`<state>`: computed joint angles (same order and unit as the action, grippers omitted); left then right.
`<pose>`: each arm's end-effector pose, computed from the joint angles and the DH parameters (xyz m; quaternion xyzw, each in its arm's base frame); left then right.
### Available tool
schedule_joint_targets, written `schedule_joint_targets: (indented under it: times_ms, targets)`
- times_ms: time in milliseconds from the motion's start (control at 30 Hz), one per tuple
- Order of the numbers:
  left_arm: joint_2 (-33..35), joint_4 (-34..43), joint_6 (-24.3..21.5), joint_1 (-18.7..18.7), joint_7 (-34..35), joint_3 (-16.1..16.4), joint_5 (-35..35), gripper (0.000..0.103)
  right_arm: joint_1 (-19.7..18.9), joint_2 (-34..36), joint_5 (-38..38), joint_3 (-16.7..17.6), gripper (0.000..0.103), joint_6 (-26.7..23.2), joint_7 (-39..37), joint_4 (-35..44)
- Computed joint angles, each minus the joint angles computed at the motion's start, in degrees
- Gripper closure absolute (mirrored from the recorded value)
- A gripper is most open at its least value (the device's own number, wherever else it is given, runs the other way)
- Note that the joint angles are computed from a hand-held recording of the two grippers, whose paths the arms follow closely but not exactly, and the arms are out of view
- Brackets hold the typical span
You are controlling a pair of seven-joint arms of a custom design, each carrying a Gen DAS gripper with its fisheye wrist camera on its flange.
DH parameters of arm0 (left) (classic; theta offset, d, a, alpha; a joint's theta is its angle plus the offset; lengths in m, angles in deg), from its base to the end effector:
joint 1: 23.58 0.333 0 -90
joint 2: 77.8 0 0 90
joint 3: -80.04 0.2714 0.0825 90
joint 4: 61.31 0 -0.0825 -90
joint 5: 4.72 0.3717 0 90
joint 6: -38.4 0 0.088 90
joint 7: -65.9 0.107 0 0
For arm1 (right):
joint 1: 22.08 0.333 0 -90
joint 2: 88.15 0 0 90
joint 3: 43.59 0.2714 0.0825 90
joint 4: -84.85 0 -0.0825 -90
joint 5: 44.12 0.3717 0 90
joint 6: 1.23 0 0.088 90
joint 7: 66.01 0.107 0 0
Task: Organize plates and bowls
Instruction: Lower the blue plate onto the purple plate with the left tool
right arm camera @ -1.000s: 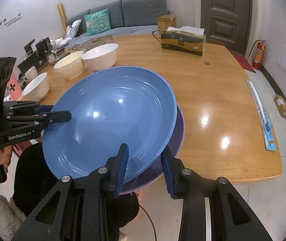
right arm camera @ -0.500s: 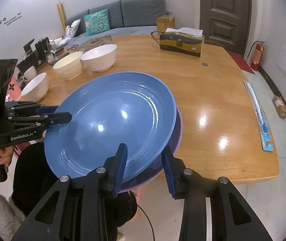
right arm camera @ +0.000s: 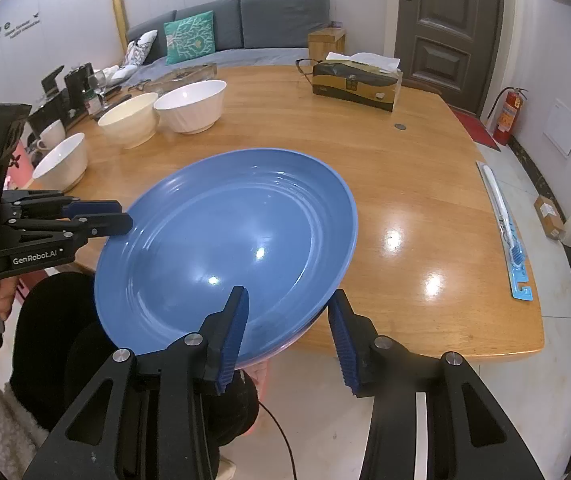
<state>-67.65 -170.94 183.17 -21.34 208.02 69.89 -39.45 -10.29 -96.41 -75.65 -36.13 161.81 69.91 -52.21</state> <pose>0.6120 -0.0750 0.4127 -0.4378 0.8432 -0.2965 0.0973 0.4743 0.1955 0.3986 -0.6755 0.6626 -0.2174 0.2394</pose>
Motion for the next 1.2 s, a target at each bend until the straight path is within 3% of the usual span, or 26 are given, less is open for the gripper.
schedule_joint_targets:
  times_ms: [300,567,700,867,1200]
  targets:
    - [0.25,0.39,-0.3,0.18,-0.07,-0.03,-0.18,0.08,-1.6,-1.09,-4.58,0.97,0.066,0.72,4.35,-0.32]
    - [0.35,0.58,-0.81,0.36,0.38,-0.06,-0.72,0.076,-0.3,0.76,-1.59,-0.16,0.065,0.73,1.48,0.55]
    - [0.88,1.32,-2.01,0.57,0.03,-0.09,-1.13,0.067,-0.2,0.7,-1.17,-0.42,0.061,1.06,1.07,0.4]
    - [1.3,2.11,-2.71,0.62,-0.01,-0.17,-1.18,0.065,-0.92,0.04,-2.79,-0.18,0.058,1.84,3.02,-0.24]
    - [2.18,2.2,-2.29,0.36,-0.27,-0.59,0.01,0.065,0.57,3.04,2.98,-1.49,0.057,3.39,-1.68,0.38]
